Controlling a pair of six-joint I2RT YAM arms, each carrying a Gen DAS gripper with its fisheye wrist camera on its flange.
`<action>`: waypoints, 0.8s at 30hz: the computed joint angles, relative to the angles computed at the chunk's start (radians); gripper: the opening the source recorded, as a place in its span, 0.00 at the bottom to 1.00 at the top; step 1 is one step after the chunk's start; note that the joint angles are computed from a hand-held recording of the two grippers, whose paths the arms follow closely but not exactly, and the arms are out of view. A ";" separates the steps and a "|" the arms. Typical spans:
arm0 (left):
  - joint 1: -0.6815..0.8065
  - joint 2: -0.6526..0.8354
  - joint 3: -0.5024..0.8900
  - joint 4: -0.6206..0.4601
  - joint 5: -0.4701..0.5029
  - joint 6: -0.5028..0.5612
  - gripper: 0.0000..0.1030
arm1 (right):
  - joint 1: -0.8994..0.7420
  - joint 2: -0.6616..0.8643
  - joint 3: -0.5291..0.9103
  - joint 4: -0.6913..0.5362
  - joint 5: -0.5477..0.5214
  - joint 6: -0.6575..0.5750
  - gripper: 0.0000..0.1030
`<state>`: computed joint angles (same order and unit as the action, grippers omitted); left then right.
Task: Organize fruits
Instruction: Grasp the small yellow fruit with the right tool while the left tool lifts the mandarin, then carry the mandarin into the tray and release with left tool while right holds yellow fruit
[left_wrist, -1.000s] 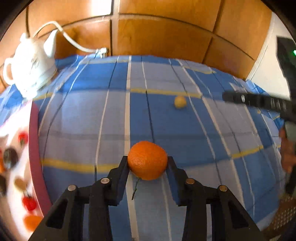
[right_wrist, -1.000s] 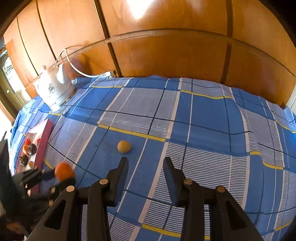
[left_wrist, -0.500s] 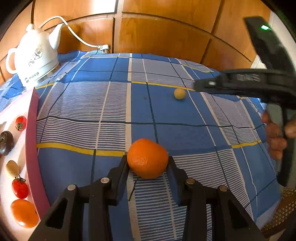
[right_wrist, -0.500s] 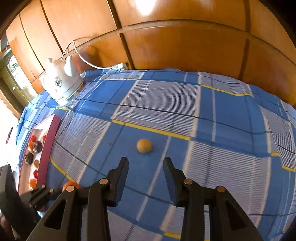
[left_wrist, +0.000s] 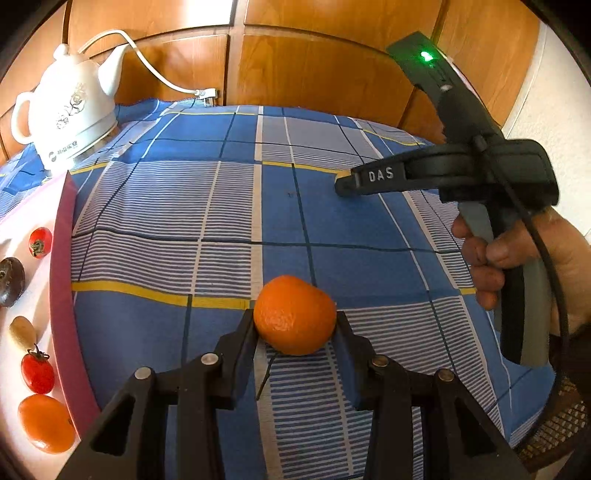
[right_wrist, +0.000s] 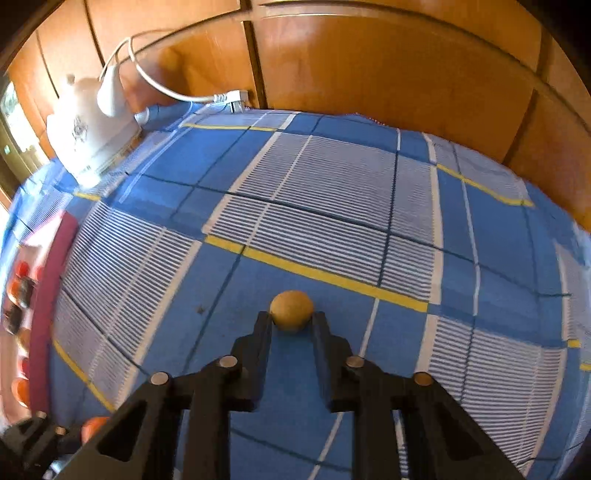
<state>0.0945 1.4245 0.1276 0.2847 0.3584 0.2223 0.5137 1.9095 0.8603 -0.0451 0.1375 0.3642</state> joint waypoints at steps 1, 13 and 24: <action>0.002 0.005 0.001 0.003 0.003 0.000 0.39 | -0.002 -0.011 -0.016 0.010 -0.009 0.004 0.21; 0.009 -0.044 0.005 -0.050 -0.002 -0.012 0.39 | 0.069 -0.219 -0.305 0.149 0.055 0.154 0.21; 0.146 -0.525 0.019 -0.468 0.047 0.078 0.39 | 0.127 -0.175 -0.395 0.333 0.153 0.186 0.21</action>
